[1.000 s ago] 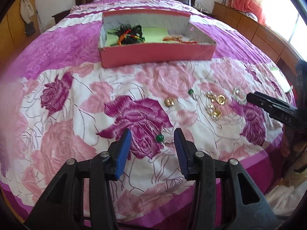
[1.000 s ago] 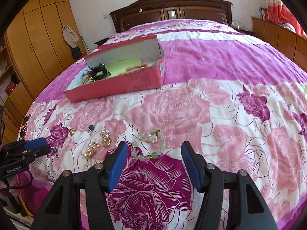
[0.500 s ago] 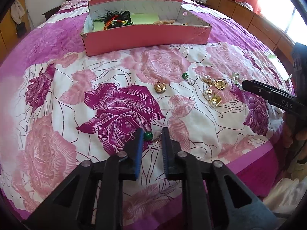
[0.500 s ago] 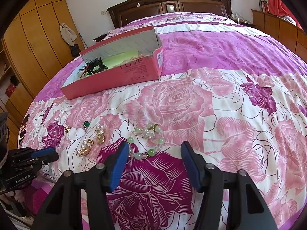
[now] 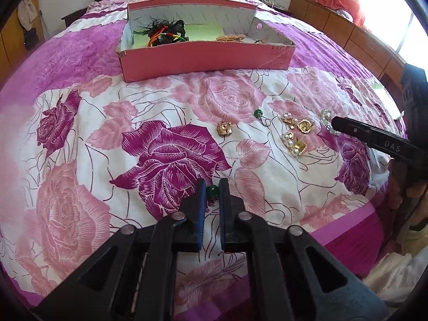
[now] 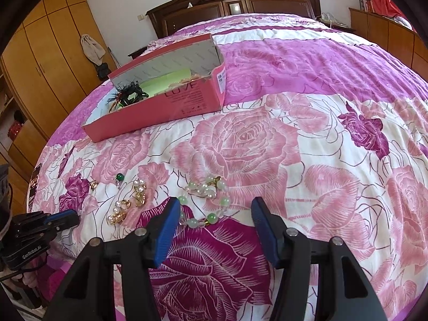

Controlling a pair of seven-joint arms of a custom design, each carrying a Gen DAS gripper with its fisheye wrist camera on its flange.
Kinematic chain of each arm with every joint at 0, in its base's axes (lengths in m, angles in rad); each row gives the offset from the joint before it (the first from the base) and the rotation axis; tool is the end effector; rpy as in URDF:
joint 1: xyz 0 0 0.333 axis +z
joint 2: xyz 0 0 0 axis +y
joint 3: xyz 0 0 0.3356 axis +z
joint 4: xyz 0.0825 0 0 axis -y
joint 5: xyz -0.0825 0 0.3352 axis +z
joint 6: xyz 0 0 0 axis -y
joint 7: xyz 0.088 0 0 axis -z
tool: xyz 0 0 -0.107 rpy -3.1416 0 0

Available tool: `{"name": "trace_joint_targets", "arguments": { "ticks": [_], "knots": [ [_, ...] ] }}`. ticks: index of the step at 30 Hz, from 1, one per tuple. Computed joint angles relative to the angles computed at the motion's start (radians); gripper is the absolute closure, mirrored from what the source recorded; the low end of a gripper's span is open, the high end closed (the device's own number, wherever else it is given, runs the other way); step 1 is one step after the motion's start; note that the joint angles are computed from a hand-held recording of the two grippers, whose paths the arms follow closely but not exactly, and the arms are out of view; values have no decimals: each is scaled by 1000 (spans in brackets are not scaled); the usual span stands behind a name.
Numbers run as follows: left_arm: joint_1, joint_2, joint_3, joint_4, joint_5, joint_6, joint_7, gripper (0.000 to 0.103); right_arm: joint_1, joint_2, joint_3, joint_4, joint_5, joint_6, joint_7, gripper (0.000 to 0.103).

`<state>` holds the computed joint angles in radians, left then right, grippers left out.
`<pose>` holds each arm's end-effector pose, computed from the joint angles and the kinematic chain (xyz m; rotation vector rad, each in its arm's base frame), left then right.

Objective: Organize jewelry
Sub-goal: 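Grasp the clear-and-green beaded bracelet with the right tool while the left tool carries the earring toward the box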

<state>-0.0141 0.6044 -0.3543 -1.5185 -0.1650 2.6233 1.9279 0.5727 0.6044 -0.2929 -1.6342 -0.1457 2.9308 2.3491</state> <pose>0.6860 -0.1962 0.4234 -1.4705 2.4526 -0.8567 0.6622 0.2489 0.4045 -1.5085 1.9541 -0.5060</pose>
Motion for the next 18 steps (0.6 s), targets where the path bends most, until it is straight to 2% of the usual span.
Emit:
{"name": "trace_joint_targets", "arguments": {
  "ticks": [6, 8, 12, 16, 18],
  "knots": [
    [0, 2, 1, 3, -1, 7, -11, 102, -45, 14, 53, 24, 39, -6, -39, 64],
    [1, 1, 0, 3, -1, 11, -12, 102, -56, 22, 65, 40, 52, -22, -58, 84],
    [7, -2, -3, 3, -7, 23, -17, 102, -58, 19, 71, 36, 60, -15, -81, 86],
    [12, -3, -9, 5, -15, 45, -22, 102, -25, 8, 38, 13, 46, 25, -79, 94],
    [17, -6, -16, 1, -21, 62, -21, 102, -13, 0, 26, -3, 47, 55, -80, 94]
  ]
}}
